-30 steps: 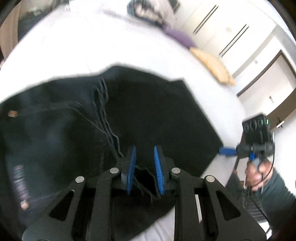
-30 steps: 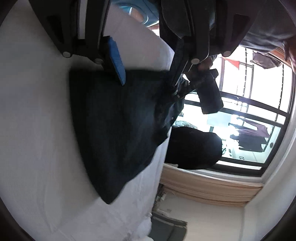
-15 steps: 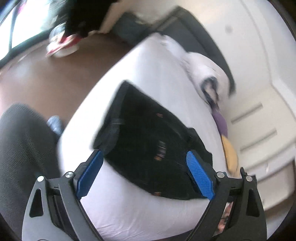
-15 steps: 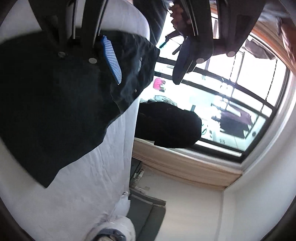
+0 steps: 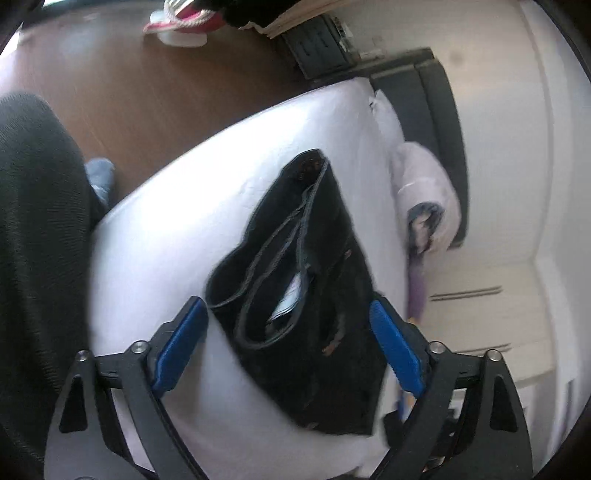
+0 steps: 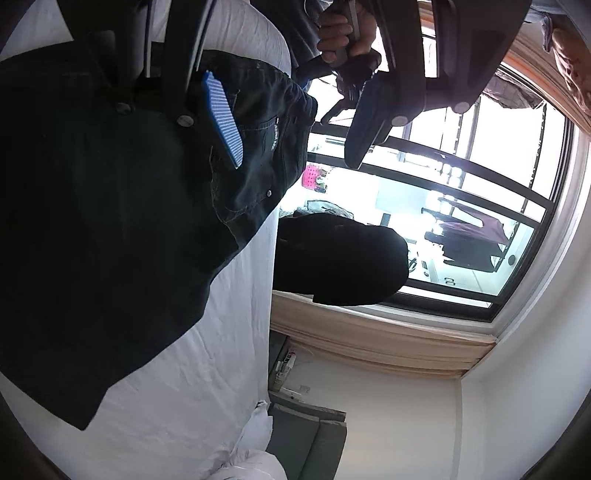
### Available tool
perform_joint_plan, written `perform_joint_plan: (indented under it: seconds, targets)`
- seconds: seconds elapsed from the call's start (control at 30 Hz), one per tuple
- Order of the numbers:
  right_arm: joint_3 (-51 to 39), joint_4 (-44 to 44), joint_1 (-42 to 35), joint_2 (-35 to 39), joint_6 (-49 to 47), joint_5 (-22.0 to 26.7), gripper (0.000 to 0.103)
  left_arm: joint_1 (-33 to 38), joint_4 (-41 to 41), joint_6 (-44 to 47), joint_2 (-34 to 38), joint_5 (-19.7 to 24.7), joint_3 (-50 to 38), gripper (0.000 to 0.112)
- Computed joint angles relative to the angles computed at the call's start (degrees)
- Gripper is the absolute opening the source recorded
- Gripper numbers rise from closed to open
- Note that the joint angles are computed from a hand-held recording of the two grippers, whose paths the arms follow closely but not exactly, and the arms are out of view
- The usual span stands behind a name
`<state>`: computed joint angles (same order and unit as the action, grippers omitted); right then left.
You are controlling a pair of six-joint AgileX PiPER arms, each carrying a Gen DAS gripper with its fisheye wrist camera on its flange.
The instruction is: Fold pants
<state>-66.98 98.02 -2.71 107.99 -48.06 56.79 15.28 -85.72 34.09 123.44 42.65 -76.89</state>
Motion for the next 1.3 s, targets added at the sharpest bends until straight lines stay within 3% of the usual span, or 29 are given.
perform_joint_plan:
  seconds: [0.1,0.17,0.33,0.5,0.67,0.7,0.8,0.87,0.93,1.03,1.1,1.17,1.23,1.27,1.3]
  targets:
    - [-1.11,-1.0,-0.05,0.72,0.83,0.18,0.062,-0.97,0.29,-2.25,2.21,1.14,-2.13,0.058]
    - [-2.34,-2.13,0.03,1.32,1.83,0.3,0.062,-1.28,0.72,-3.69,3.7,2.51,-3.73,0.034]
    - [-8.38,-7.08,1.53,4.7,7.2,-0.31,0.062,-1.53,-0.65,-6.82,7.86,4.94,-6.79,0.02]
    - [-20.52,-14.88,4.3,11.3,16.48,0.91,0.062,-1.53,-0.8,-4.73,7.97,4.65,-7.37,0.015]
    - [-38.43,-31.77,6.87,21.25,35.13,4.87,0.063,-1.97,1.96,-4.26,6.56,3.88,-8.73,0.013]
    - [-41.4,-35.27,7.27,23.62,39.15,5.95,0.052,-2.25,2.44,-3.95,6.0,3.52,-8.97,0.013]
    - [-42.5,-35.24,6.98,25.03,40.5,5.59,0.042,-3.52,4.71,-4.28,4.35,2.69,-10.77,0.013]
    - [-42.04,-36.83,7.36,24.73,40.34,4.59,0.028,-4.44,6.42,-5.38,3.51,2.4,-12.62,0.013]
    - [-39.53,-38.13,7.59,23.69,40.06,2.52,0.0,-5.48,7.91,-5.8,2.99,2.12,-14.8,0.013]
    - [-32.49,-29.93,5.69,22.44,33.25,0.99,0.0,-7.13,11.68,-7.88,1.95,1.41,-17.97,0.013]
    - [-32.02,-30.32,5.78,21.71,32.32,0.66,0.0,-8.19,14.81,-10.17,1.3,1.02,-20.24,0.013]
    - [-31.42,-27.66,5.2,21.54,30.69,1.41,0.013,-9.59,18.62,-13.28,0.94,0.87,-23.18,0.013]
    - [-29.11,-21.33,4.06,20.63,26.86,2.07,0.058,-11.27,22.67,-17.02,0.35,0.93,-26.26,0.013]
    - [-27.32,-17.29,3.3,19.37,23.8,2.14,0.071,-12.34,24.84,-18.44,0.29,0.95,-28.08,0.013]
    - [-26.17,-15.35,2.76,18.29,22.13,1.91,0.092,-13.86,27.92,-19.91,0.44,0.9,-30.77,0.013]
